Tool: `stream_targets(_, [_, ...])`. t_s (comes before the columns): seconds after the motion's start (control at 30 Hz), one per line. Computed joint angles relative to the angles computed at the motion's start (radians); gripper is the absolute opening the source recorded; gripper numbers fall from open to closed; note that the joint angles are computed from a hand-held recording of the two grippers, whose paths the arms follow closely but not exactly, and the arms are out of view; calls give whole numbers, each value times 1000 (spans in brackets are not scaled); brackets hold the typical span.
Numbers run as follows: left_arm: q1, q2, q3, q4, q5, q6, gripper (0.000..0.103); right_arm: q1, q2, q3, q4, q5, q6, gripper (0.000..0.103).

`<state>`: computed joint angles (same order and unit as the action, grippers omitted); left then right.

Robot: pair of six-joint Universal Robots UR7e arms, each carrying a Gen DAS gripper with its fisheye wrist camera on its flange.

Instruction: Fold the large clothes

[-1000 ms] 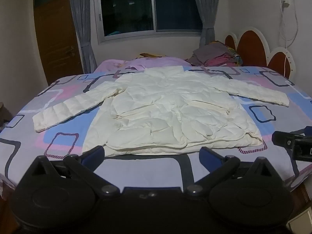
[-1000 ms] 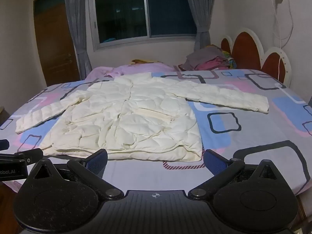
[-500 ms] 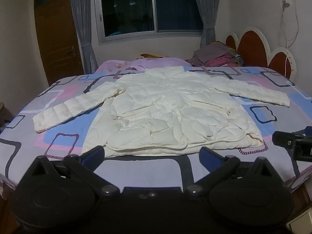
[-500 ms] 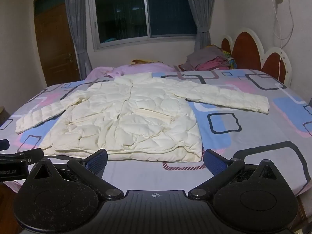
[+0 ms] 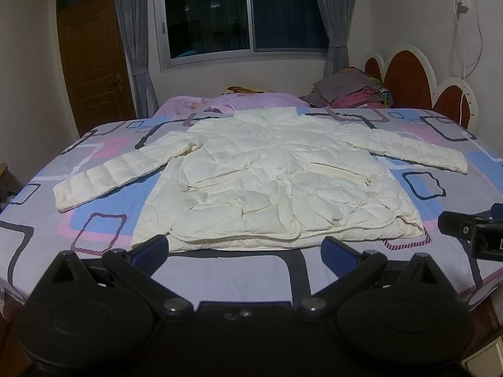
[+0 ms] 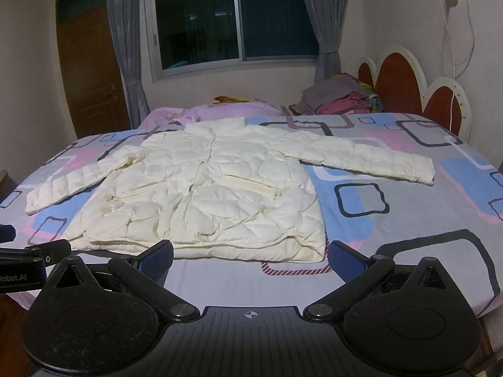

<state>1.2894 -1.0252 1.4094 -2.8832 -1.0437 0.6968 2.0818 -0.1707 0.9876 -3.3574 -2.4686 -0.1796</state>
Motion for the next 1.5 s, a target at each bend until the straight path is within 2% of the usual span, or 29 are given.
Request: stream_targets(1.5, [-9,-13,10,-15,5,-8,103,5,-2,-9,-1,1,-14,103])
